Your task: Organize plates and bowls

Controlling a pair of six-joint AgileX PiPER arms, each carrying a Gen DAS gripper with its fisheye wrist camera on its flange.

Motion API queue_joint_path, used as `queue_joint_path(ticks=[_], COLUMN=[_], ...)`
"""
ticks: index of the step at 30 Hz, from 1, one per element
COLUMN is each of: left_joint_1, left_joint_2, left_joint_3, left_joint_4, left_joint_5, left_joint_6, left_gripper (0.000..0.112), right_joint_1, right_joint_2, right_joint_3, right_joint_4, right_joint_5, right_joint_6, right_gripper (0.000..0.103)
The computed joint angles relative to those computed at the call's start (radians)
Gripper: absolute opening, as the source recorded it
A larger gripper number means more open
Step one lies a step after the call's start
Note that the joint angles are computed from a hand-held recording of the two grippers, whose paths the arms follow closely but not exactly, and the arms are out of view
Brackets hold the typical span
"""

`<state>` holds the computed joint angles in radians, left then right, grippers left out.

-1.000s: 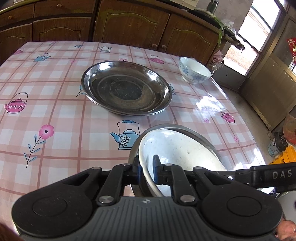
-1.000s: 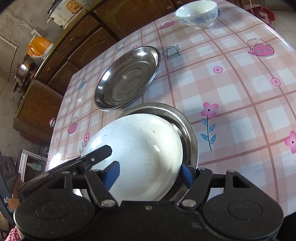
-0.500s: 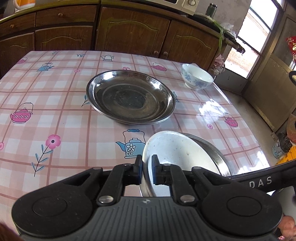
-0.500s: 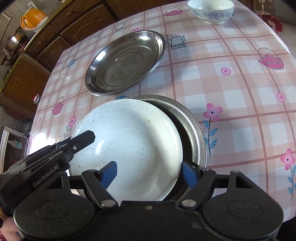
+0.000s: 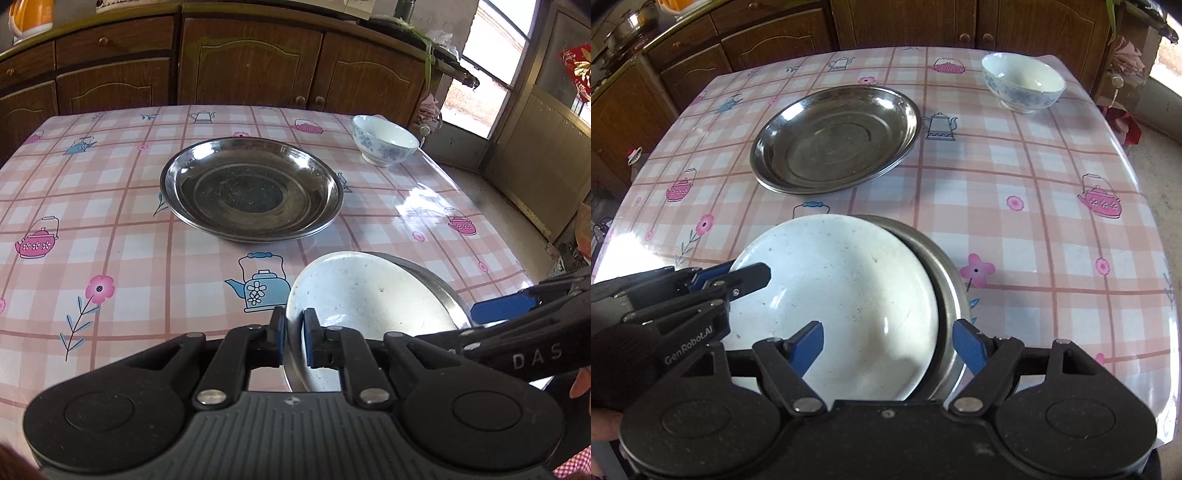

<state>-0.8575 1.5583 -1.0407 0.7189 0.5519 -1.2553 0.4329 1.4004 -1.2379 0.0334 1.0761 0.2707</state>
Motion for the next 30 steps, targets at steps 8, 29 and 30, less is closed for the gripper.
queue_joint_path(ticks=[8, 29, 30], left_joint_1=[-0.003, -0.036, -0.038], left_joint_2=[-0.003, -0.032, -0.032], left_joint_3=[0.010, 0.048, 0.045], left_joint_4=[0.014, 0.233, 0.244], left_joint_5=[-0.010, 0.018, 0.030], left_joint_6=[0.011, -0.265, -0.269], left_gripper=[0.013, 0.025, 0.025], right_joint_1=[-0.082, -0.234, -0.238], right_joint_2=[-0.057, -0.154, -0.154], right_joint_3=[0.059, 0.166, 0.170], right_joint_4=[0.024, 0.108, 0.111], right_joint_5=[-0.062, -0.163, -0.164], right_joint_6=[0.008, -0.005, -0.004], right_gripper=[0.091, 0.091, 0.091])
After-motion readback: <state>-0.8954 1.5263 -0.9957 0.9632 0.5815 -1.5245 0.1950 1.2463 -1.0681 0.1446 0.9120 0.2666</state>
